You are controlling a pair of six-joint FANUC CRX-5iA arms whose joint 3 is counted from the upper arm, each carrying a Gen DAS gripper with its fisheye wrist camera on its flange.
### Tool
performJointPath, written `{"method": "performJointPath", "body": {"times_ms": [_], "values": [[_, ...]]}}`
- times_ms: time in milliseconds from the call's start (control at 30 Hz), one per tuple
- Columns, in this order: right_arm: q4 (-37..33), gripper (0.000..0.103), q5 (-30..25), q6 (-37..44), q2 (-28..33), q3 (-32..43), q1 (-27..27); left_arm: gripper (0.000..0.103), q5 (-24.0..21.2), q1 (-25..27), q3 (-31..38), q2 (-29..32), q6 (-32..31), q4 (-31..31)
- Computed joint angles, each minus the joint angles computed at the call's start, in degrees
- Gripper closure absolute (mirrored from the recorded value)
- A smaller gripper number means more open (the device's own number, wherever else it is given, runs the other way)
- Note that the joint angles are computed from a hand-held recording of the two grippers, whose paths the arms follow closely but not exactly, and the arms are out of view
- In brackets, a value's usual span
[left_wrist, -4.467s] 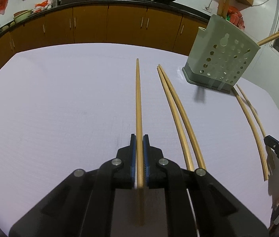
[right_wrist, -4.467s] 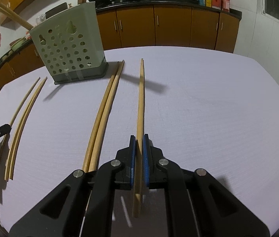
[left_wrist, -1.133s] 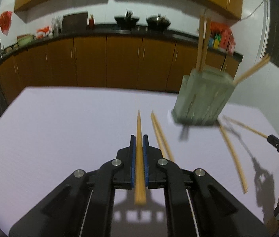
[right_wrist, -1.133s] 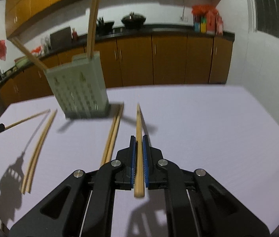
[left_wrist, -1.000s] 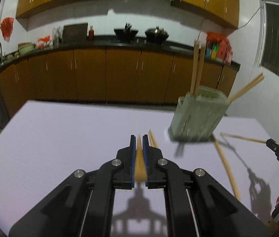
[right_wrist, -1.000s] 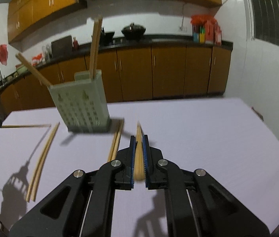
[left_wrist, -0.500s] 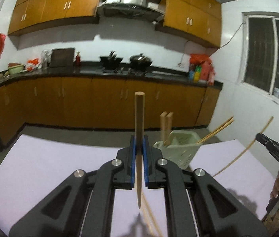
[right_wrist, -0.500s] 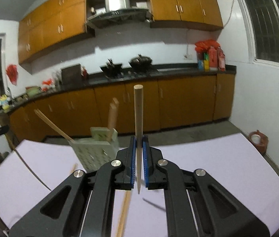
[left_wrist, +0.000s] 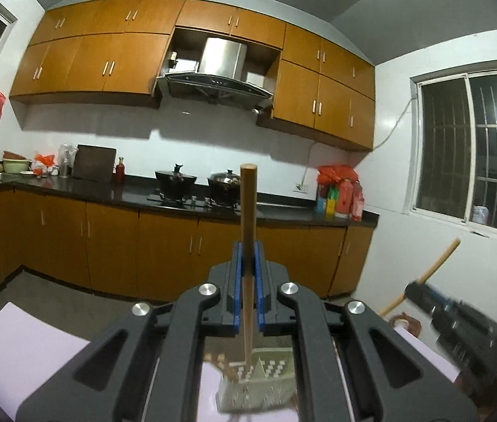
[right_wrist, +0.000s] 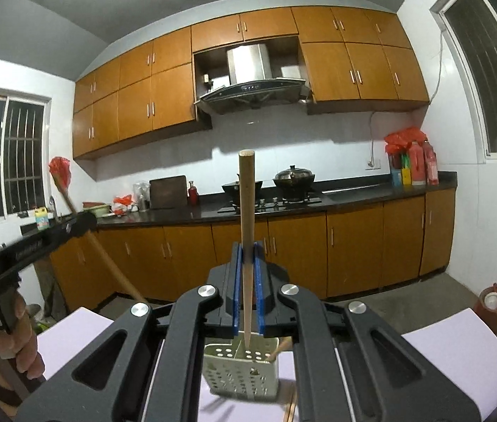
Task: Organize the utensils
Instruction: 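Lift both held chopsticks upright over the green holder, then open the left tool while the right tool opens, dropping chopsticks into holder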
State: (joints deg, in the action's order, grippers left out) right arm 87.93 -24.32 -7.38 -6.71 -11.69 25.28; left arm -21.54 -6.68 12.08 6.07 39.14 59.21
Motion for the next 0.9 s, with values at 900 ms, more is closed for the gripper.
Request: {"method": "performJointPath", "body": {"times_ms": [900], "values": [[-15.63, 0.068, -2.28, 9.51, 1.33, 2.32, 2.44, 0.072, -3.96, 0.7, -0.64, 4.78, 1.42, 2.4]]}}
